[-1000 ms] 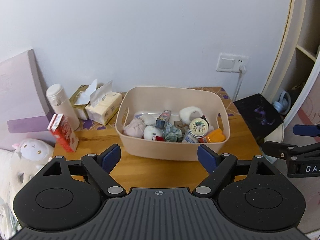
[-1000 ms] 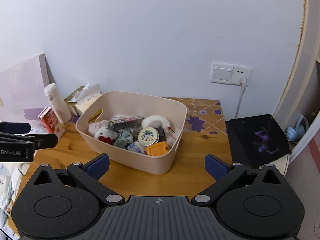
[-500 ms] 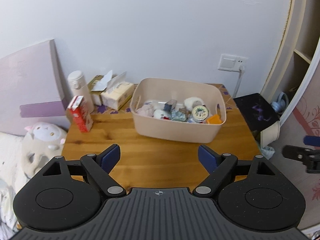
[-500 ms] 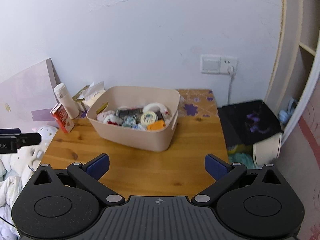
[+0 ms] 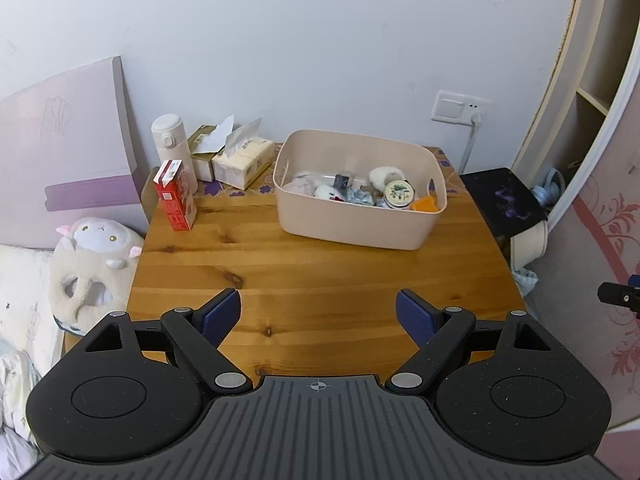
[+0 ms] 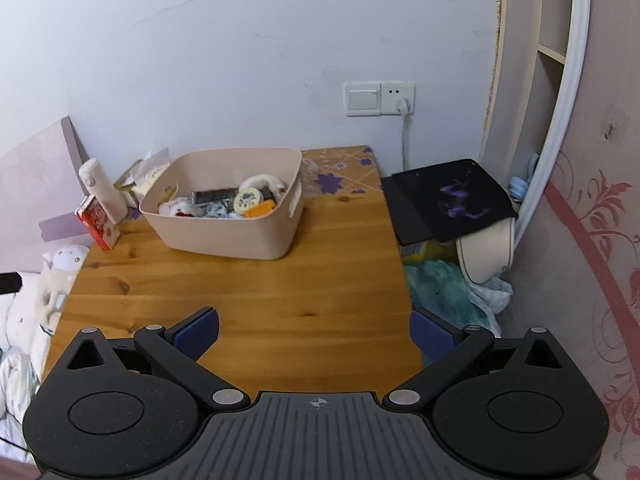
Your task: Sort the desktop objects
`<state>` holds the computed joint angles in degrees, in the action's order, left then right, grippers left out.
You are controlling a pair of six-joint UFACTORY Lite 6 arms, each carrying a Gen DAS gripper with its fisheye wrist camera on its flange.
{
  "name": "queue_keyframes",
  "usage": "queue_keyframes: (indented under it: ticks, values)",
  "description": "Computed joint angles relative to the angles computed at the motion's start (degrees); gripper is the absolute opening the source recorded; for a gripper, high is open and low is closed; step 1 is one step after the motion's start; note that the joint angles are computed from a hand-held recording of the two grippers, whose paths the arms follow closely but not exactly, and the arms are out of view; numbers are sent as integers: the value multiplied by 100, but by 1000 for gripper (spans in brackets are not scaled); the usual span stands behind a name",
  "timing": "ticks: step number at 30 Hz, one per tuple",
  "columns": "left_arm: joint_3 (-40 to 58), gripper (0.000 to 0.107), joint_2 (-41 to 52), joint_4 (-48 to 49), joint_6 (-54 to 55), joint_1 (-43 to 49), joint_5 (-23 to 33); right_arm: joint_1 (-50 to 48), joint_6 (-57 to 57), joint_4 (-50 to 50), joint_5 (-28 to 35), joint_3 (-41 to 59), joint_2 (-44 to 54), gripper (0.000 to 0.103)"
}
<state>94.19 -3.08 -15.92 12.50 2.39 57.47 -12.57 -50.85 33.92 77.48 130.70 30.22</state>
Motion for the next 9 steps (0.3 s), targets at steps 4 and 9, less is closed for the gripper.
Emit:
queue_keyframes:
  ticks: [4, 9]
  values:
    - [132, 86, -30, -102, 117, 66, 199, -135, -214, 61, -111, -263, -231, 103]
    - [349, 86, 9, -151, 116, 13, 244, -120, -97, 19, -119, -186, -152, 103]
